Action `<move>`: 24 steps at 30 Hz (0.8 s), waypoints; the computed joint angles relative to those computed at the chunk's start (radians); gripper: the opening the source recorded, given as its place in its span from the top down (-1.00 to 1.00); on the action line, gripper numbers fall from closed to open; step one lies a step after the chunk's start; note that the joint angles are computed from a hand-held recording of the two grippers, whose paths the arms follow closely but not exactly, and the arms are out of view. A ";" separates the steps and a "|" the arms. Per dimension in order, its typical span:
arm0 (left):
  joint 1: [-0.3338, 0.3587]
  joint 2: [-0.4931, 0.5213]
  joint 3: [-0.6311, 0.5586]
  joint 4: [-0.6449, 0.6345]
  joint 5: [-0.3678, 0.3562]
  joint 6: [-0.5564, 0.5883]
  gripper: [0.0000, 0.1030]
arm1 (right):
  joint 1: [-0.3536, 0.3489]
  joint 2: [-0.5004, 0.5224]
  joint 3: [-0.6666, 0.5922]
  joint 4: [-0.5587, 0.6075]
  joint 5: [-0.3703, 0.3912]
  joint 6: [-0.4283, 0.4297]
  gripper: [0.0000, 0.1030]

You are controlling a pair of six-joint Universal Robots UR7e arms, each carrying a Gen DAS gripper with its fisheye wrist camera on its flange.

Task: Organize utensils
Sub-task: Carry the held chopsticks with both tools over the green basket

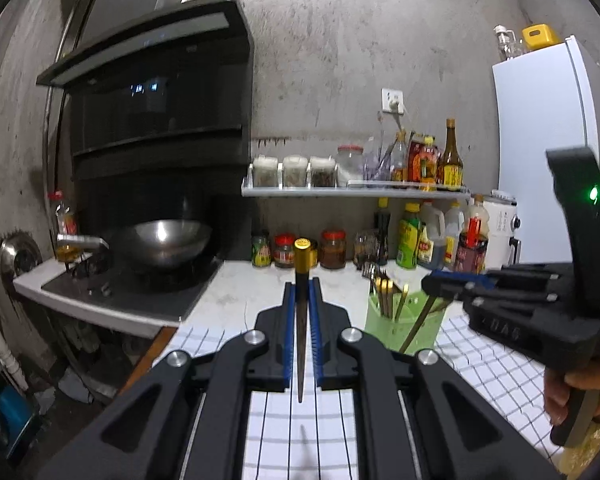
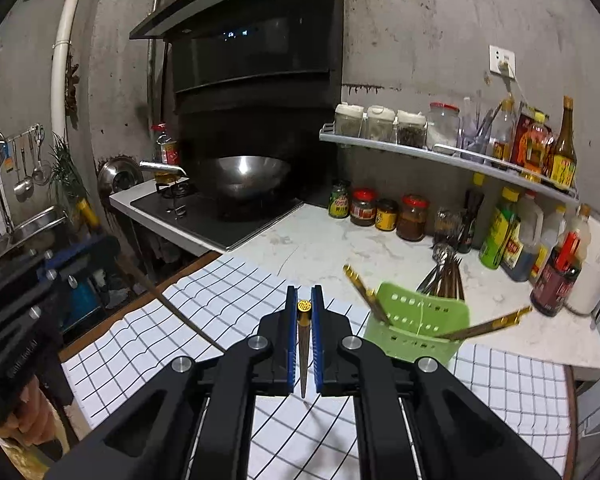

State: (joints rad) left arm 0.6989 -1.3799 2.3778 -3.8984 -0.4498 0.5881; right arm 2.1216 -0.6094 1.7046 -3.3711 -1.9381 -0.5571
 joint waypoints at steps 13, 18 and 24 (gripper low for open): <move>-0.062 0.039 -0.198 -0.055 -0.133 0.220 0.87 | 0.039 -0.091 -0.064 -0.115 0.048 -0.002 0.87; -0.061 0.098 -0.292 -0.007 -0.237 0.232 0.87 | 0.033 -0.131 -0.077 -0.153 0.040 -0.004 0.87; 0.024 0.201 -0.390 0.136 -0.329 0.108 0.87 | -0.009 -0.113 -0.120 -0.153 -0.019 -0.036 0.87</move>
